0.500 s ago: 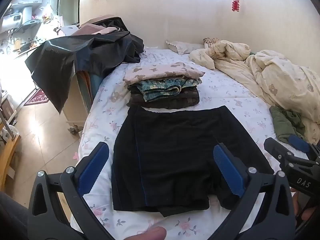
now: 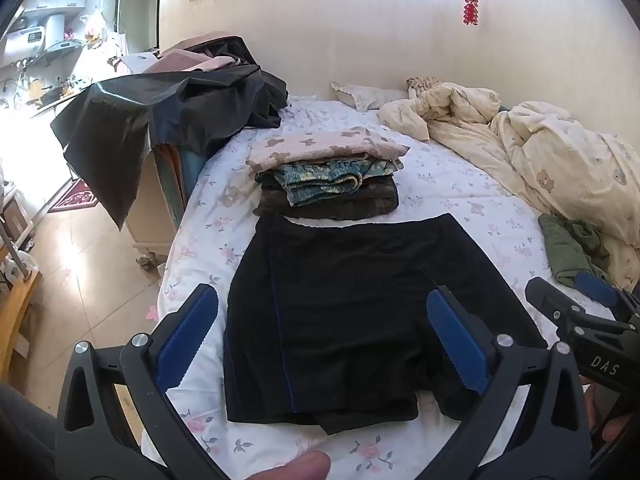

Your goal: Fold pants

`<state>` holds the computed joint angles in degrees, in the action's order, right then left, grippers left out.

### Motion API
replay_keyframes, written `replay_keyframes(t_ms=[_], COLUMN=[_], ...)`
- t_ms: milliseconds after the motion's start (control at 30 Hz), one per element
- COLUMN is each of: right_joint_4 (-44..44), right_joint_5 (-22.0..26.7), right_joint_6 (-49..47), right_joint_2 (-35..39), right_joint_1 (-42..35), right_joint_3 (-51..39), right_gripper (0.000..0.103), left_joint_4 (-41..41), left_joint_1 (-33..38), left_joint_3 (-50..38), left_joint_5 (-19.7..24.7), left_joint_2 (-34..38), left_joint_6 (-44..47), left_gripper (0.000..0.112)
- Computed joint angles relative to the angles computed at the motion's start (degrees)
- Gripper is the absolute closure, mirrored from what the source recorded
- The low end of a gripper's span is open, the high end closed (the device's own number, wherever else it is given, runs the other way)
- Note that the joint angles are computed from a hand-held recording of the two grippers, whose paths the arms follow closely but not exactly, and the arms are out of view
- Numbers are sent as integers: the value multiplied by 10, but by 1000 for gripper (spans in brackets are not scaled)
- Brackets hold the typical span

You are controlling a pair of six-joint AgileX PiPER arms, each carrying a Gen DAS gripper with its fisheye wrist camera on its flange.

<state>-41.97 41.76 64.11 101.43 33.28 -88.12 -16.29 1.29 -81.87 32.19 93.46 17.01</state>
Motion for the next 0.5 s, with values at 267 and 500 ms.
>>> replay_keyframes(t_ms=[267, 500], right_joint_4=[-8, -7], right_joint_5=[-6, -3], right_joint_6=[10, 10], right_joint_2=[2, 2], right_joint_1=[2, 3], right_joint_3=[6, 2], right_gripper=[0, 0], left_joint_4=[-22, -22], left_joint_1=[12, 12], left_joint_3=[-17, -18], left_joint_5=[16, 17], left_joint_2=[9, 9], left_joint_6=[26, 26], left_gripper=[9, 9])
